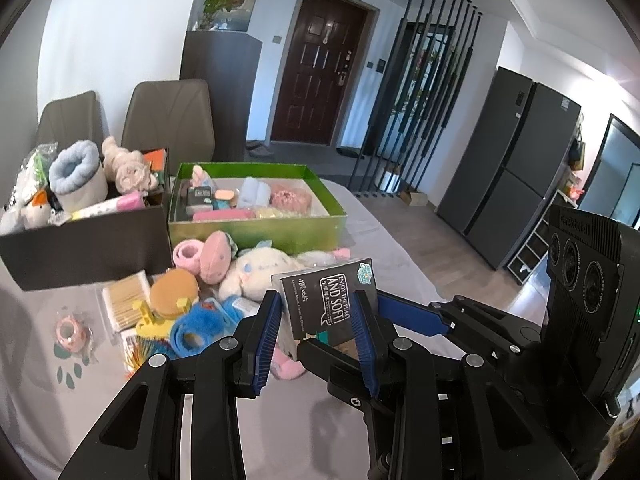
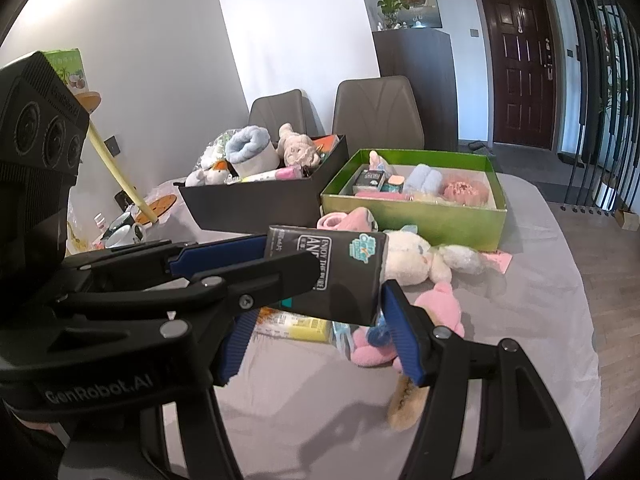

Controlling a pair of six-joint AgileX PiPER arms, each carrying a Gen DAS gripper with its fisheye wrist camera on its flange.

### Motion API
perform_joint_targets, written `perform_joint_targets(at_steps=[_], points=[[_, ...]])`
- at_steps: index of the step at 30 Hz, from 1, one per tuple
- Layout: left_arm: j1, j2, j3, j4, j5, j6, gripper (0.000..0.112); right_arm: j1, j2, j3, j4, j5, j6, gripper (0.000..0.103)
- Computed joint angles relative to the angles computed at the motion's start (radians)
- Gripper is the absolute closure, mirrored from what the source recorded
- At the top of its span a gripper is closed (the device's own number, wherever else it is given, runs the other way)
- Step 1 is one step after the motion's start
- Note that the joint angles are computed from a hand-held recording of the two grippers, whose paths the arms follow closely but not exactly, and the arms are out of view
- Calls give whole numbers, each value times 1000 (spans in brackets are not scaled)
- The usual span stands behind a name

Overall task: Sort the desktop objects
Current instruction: 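Lift the second tissue box with the left gripper toward the green box, then carry the held tissue box over the green box with the left gripper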

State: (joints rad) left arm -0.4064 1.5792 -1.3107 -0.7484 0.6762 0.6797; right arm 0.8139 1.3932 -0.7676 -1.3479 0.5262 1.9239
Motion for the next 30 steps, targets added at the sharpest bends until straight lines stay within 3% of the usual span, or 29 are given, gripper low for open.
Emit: perform_joint_targets(at_steps=[30], points=[[4,195,-382,89,96,-101,77,-210,41,-188,151,-101,-344,40]])
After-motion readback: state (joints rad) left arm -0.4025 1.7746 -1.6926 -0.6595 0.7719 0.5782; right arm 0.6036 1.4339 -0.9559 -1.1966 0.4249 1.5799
